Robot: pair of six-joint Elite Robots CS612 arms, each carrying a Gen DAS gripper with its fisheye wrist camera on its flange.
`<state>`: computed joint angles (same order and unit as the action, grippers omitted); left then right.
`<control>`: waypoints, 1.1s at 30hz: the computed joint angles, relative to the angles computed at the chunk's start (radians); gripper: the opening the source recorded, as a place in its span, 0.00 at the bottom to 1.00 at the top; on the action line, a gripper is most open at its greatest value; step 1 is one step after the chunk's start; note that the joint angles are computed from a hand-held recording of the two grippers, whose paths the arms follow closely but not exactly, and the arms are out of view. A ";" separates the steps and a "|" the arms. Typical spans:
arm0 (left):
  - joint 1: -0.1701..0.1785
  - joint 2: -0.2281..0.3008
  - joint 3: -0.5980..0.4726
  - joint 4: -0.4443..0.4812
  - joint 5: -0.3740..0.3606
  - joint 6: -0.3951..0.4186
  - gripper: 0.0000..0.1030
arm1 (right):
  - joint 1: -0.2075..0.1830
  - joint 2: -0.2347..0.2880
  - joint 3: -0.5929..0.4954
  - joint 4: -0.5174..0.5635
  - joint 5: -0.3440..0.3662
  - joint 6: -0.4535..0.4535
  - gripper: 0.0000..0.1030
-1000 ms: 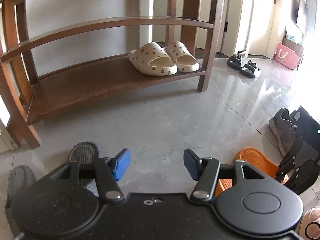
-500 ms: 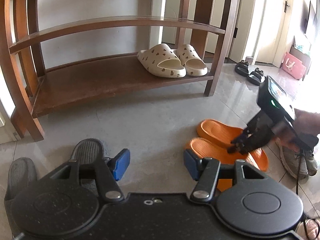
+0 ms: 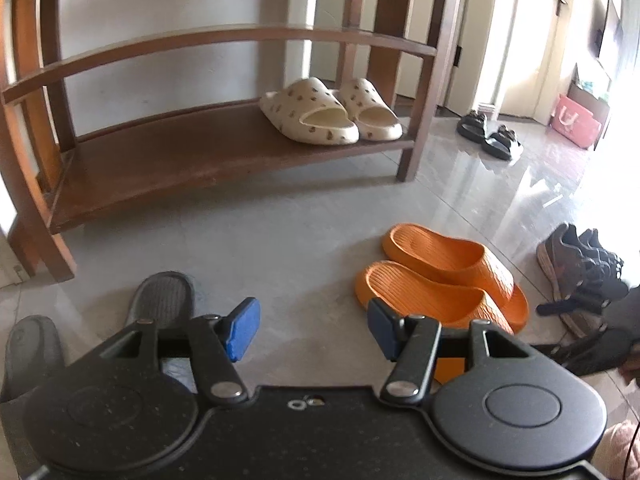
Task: Organize scattered shoes
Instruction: 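Lower the right gripper into both orange slides and close on them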
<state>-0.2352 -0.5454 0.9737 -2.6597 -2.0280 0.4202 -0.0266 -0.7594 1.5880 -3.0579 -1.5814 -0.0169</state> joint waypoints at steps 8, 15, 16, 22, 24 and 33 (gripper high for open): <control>-0.018 -0.016 0.043 -0.022 0.019 0.057 0.57 | -0.012 0.082 -0.074 -0.081 0.057 0.071 0.68; -0.022 -0.016 0.045 0.028 0.024 0.079 0.57 | 0.000 0.119 -0.126 -0.095 0.027 0.094 0.72; -0.023 -0.016 0.045 0.034 0.026 0.082 0.57 | 0.001 0.122 -0.129 -0.099 0.022 0.099 0.72; -0.020 -0.021 0.053 0.040 0.031 0.080 0.57 | 0.010 0.144 -0.150 -0.146 -0.011 0.138 0.46; -0.019 -0.021 0.053 0.044 0.036 0.078 0.57 | 0.014 0.150 -0.162 -0.153 -0.032 0.135 0.35; -0.013 -0.021 0.051 0.042 0.041 0.069 0.57 | 0.004 0.166 -0.193 -0.243 -0.010 0.133 0.24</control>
